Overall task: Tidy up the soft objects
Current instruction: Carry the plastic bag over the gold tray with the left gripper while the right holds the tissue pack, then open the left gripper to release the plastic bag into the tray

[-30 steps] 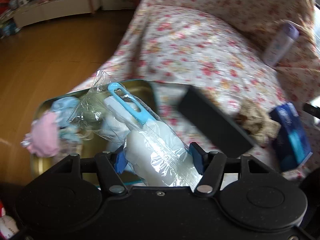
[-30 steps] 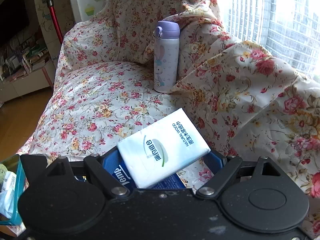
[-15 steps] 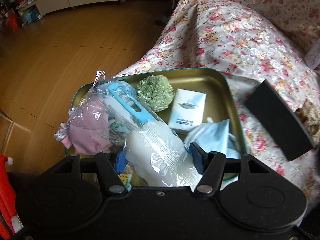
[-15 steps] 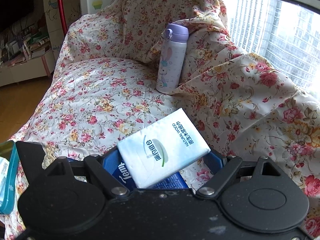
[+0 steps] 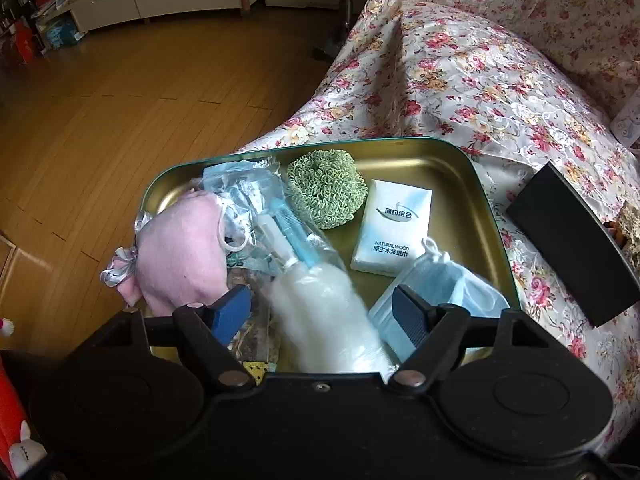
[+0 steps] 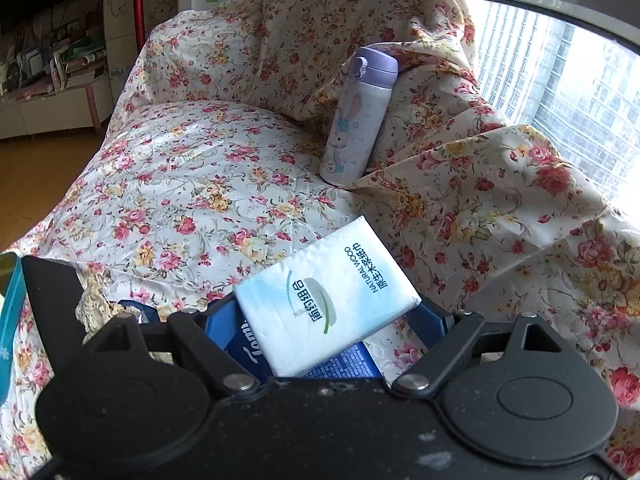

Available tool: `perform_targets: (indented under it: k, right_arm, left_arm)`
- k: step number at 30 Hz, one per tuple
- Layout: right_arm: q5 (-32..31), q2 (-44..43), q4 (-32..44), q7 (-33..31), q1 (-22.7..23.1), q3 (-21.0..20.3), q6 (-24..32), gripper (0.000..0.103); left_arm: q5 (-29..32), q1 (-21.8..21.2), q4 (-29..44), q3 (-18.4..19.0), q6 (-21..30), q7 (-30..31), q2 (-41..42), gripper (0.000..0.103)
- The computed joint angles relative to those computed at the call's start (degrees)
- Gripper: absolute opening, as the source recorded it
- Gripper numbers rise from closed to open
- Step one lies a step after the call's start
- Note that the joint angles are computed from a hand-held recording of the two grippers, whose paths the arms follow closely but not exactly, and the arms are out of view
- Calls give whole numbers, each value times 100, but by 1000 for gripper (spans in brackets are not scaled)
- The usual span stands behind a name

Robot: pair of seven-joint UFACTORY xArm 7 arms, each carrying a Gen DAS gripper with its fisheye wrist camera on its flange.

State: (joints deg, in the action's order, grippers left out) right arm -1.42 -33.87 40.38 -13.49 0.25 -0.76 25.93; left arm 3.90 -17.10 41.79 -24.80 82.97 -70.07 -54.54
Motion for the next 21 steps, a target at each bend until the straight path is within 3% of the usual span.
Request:
perform_targets:
  k: [12, 16, 21]
  right_arm:
    - [-191, -85, 4, -124, 72, 182, -19, 87]
    - [127, -293, 113, -269, 534, 140, 454, 87]
    - [386, -443, 187, -452, 1188, 426, 888, 87]
  left_arm:
    - [-50, -206, -29, -220, 458, -26, -220, 75]
    - [-92, -262, -174, -246, 521, -93, -416, 75]
    - [-83, -292, -309, -319, 456, -152, -610, 75]
